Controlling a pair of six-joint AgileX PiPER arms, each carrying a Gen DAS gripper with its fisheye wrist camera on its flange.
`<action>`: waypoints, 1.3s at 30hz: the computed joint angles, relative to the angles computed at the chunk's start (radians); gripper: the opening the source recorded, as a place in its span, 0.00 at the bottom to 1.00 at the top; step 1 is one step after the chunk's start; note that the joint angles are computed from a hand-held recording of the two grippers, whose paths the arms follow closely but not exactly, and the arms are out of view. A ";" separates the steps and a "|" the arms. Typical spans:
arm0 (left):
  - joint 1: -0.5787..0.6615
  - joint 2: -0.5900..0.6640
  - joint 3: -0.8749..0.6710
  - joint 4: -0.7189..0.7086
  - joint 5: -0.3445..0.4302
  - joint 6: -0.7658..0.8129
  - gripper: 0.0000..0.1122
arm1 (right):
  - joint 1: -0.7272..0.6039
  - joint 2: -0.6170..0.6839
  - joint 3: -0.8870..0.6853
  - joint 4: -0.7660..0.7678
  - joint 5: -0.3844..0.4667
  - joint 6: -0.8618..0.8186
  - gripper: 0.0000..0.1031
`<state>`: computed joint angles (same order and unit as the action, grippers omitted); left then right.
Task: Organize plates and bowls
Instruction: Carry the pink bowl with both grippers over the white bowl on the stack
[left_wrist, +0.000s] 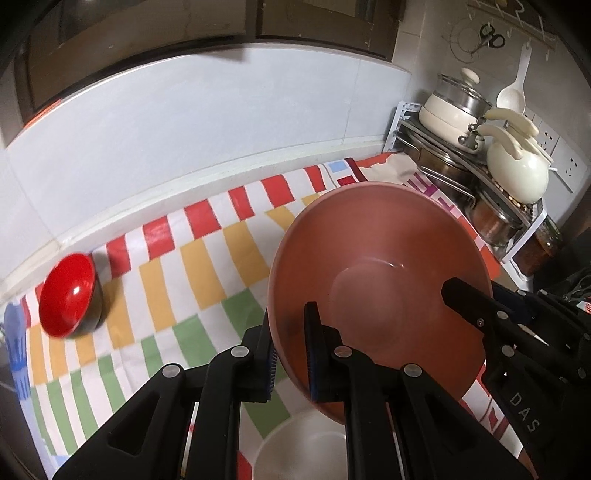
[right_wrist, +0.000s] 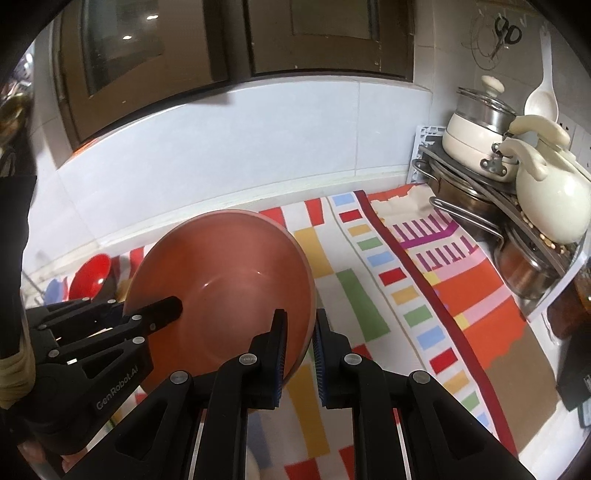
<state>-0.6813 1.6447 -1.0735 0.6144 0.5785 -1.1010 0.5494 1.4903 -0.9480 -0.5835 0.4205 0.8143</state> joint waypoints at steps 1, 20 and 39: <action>-0.008 -0.012 0.015 0.010 0.003 -0.021 0.12 | 0.012 -0.011 0.012 -0.012 0.005 0.015 0.15; -0.181 -0.201 0.277 0.120 0.062 -0.324 0.14 | 0.233 -0.162 0.204 -0.092 0.087 0.199 0.15; -0.225 -0.165 0.370 0.087 0.005 -0.414 0.14 | 0.256 -0.147 0.304 0.027 0.043 0.146 0.15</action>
<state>-0.9059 1.4800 -0.7038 0.7012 0.5832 -1.5155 0.8055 1.3432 -0.6444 -0.5566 0.4633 0.9607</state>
